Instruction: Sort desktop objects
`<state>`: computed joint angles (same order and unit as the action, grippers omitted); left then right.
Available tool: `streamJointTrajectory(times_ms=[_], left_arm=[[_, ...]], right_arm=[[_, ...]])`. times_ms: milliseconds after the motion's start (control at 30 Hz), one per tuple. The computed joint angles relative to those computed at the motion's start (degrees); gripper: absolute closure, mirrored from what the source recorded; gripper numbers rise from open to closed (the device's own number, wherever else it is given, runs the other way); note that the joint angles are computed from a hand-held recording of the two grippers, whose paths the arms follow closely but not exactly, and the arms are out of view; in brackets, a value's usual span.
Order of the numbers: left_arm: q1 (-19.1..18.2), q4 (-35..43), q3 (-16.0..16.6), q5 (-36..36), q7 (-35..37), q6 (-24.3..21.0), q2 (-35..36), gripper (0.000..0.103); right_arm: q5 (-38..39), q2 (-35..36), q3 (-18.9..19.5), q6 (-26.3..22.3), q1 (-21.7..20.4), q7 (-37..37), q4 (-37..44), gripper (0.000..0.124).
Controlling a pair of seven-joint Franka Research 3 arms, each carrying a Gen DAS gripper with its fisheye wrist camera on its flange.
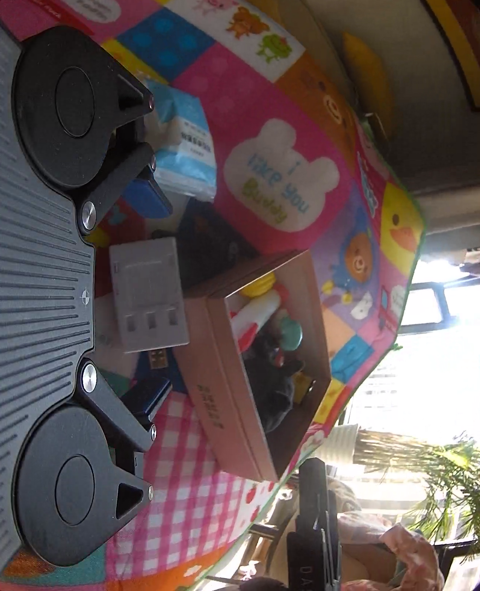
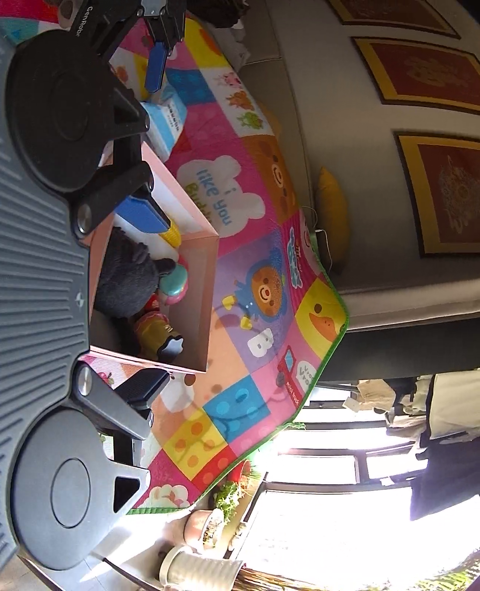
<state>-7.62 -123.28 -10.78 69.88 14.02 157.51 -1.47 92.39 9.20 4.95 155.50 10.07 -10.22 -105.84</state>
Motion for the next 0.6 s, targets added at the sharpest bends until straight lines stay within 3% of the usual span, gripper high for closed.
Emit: streamJointTrajectory(times_ms=[133,300,433,600], left_arm=[[-0.25,1.96,0.59,-0.66,-3.84,0.57,3.65,0.005],[-1.71,4.60,1.62,1.54,-8.00,-1.98,6.49,0.004],[-2.26,4.39,2.02,1.44,-8.28,-2.47,6.26,0.008],[-2.90,2.99,1.45,0.60,-7.04,-3.90,4.72,0.008]], right_arm=[[-2.49,-3.17,-0.40,-1.23,0.14,4.50,-5.38,0.038],[-4.74,-6.55,-0.64,0.81,1.75,8.14,-12.04,0.038],[-4.80,-9.46,-1.38,0.83,2.64,9.53,-16.59,0.036],[-1.04,-11.78,-2.18,2.17,3.57,6.30,-18.81,0.032]])
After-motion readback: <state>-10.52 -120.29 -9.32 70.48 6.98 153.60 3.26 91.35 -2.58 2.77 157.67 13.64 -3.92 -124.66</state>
